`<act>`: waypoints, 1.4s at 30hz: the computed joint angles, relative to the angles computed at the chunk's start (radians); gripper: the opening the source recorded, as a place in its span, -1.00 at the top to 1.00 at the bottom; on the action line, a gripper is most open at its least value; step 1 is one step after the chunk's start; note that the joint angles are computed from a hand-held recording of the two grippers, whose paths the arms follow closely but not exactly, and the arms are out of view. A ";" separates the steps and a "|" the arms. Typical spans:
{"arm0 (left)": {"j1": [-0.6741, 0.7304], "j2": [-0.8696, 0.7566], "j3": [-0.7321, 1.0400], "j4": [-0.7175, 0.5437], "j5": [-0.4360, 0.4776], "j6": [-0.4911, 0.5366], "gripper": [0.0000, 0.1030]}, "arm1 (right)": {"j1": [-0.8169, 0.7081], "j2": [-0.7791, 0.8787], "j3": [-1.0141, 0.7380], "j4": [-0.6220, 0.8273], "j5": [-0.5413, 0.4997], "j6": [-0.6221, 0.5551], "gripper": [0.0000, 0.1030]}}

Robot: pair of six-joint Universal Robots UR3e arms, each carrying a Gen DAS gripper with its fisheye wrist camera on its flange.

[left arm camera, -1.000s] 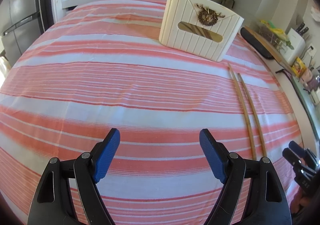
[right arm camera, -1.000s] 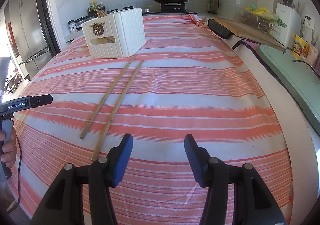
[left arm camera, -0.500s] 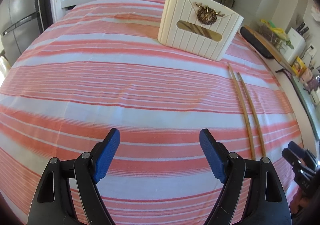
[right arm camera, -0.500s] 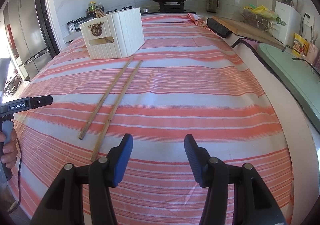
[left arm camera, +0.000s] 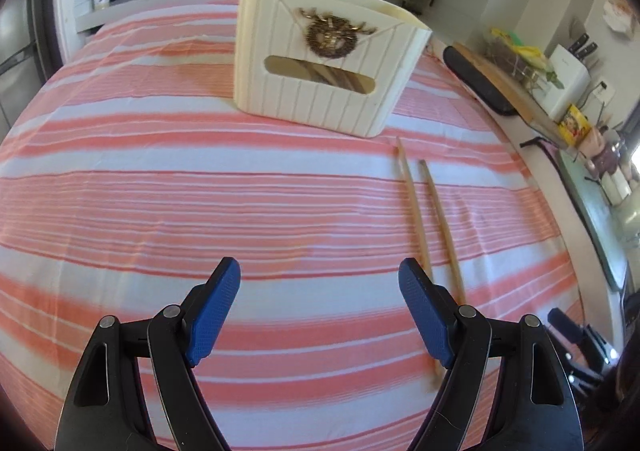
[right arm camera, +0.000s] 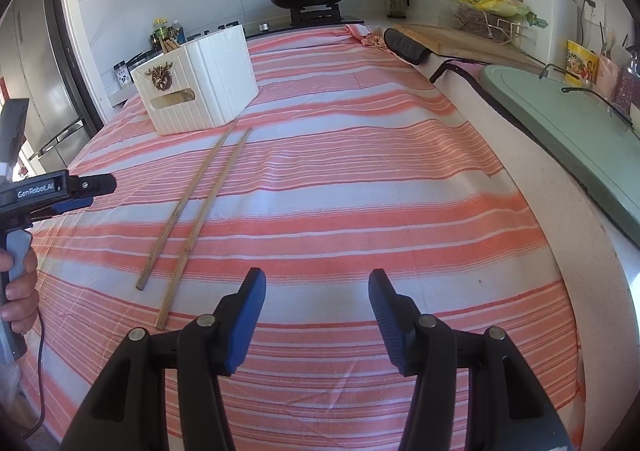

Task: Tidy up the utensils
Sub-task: 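Grasp a wooden chopstick with the left tool while the right tool grasps the other, then lift both chopsticks and carry them over the cream holder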

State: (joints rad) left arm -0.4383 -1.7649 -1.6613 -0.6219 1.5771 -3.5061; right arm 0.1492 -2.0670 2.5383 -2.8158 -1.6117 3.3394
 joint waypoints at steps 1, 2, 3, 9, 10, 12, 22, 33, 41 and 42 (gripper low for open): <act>-0.011 -0.038 0.047 -0.009 -0.007 0.003 -0.61 | 0.002 -0.002 0.001 -0.001 -0.001 0.001 -0.06; -0.024 -0.079 0.102 -0.029 -0.011 0.009 -0.61 | 0.003 -0.005 0.003 -0.001 -0.002 0.002 -0.06; -0.038 -0.121 0.163 -0.055 -0.011 0.016 -0.61 | 0.003 -0.008 0.004 0.001 0.000 0.003 -0.06; -0.125 -0.328 0.452 -0.191 0.102 0.094 -0.61 | -0.002 -0.040 0.006 0.032 -0.002 -0.002 -0.06; -0.130 -0.345 0.473 -0.209 0.121 0.099 -0.61 | -0.007 -0.052 0.008 0.038 -0.002 -0.006 -0.06; -0.130 -0.361 0.481 -0.221 0.128 0.102 -0.61 | -0.023 -0.085 0.017 0.057 0.007 -0.012 -0.06; -0.168 -0.353 0.435 -0.163 0.159 0.145 0.51 | -0.091 -0.155 0.042 0.107 0.049 -0.038 -0.06; -0.113 -0.052 0.014 -0.027 0.144 0.029 0.91 | 0.060 0.238 -0.280 0.158 0.074 0.007 -0.06; 0.056 0.243 -0.298 -0.031 0.044 -0.029 0.90 | 0.284 0.654 -0.632 0.162 -0.082 0.038 0.09; 0.083 0.276 -0.332 -0.031 0.018 -0.013 0.89 | 0.308 0.673 -0.661 0.182 -0.126 0.037 0.26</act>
State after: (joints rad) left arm -0.3549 -1.4891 -1.9938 -0.6531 1.5954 -3.5195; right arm 0.4576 -1.3939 1.8775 -2.6340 -1.7372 3.3764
